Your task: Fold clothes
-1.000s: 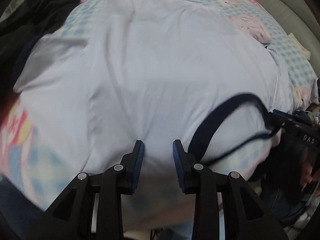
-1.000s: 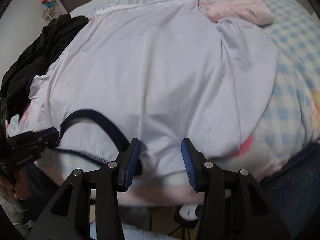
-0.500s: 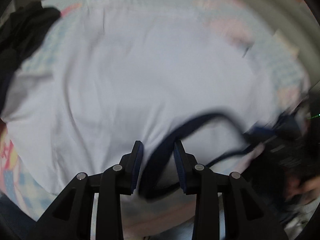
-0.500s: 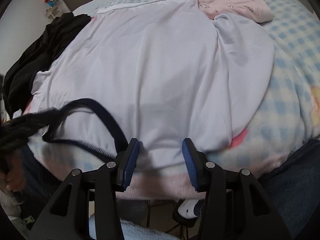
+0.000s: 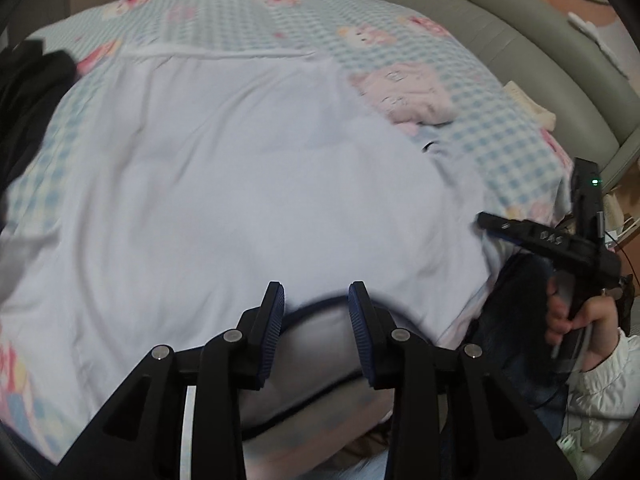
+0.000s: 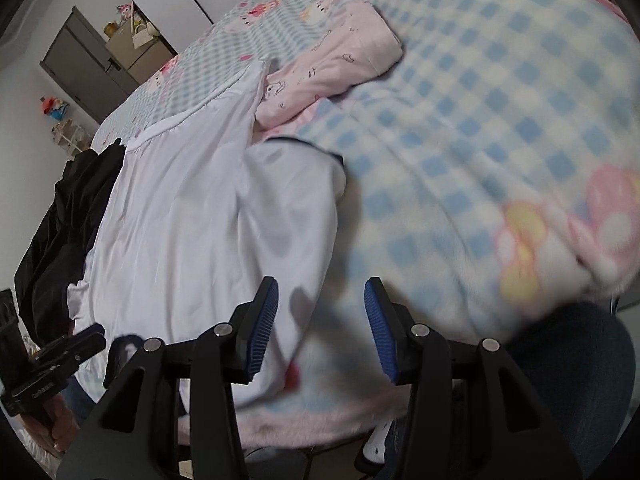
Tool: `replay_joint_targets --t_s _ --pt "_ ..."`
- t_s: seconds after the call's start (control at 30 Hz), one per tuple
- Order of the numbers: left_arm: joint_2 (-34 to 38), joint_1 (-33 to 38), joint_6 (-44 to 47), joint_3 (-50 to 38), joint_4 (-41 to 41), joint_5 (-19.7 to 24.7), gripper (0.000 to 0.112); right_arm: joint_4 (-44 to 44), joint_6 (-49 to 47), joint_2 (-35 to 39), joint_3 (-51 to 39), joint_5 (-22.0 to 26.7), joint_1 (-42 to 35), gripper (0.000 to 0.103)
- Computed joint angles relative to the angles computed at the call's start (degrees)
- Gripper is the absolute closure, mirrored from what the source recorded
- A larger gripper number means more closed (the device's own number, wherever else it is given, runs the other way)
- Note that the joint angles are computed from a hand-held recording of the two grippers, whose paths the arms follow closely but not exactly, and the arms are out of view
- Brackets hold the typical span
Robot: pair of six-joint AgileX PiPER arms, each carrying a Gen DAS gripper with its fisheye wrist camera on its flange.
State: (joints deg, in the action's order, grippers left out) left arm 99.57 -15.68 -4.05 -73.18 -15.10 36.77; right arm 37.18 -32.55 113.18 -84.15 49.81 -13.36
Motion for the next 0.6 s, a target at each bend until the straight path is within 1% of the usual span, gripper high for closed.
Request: replay_joint_targets --t_s 0.07,0.1,0.13,0.2,0.27,0.4,0.47,0.5,0.53,0.57,0.6 --pt "4.1 -0.9 0.6 -4.4 -0.5 1.5 0.077 2.4 -1.2 3.3 -3.5 2.1 0.1 0.055" --pt "5.5 -1.0 0.9 -5.3 -1.3 2.2 0.077 3.2 -1.1 5.1 -5.3 3.1 0.8 0.058" --pt "6.9 -1.2 1.2 -6.1 -2.2 3.1 0.077 4.4 -2.1 5.8 -5.8 3.5 1.3 0.062" --pt "8.2 -2.1 -1.5 -5.6 -1.7 2.3 0.077 7.0 -5.0 6.2 -5.6 3.8 1.8 0.088" --pt "7.8 -3.0 -3.1 -3.2 -1.6 0.7 0.076 9.8 -8.0 5.9 -5.1 4.0 2.2 0.098" --pt "8.3 -2.9 -4.6 -1.8 -2.9 -0.2 0.075 15.9 -13.5 0.8 -1.4 2.4 0.5 0.101" --pt "8.5 -2.9 -4.5 -1.8 -3.0 0.0 0.075 12.8 -12.8 -2.0 0.4 -2.1 0.9 0.102" --pt "8.6 -3.3 -5.4 -1.8 -2.0 0.0 0.075 9.8 -11.0 -3.6 1.8 -5.9 1.9 0.102" --pt "8.4 -3.8 -6.5 -1.6 -1.0 -0.3 0.075 5.4 -9.3 -3.6 1.4 -7.4 2.3 0.102" --pt "8.1 -4.3 -7.5 -1.2 0.0 -0.7 0.074 3.4 -8.1 -2.0 0.4 -6.6 1.7 0.102" --pt "7.7 -4.8 -8.1 -0.9 0.9 -0.9 0.073 3.6 -5.6 0.6 -1.2 -3.5 0.6 0.101"
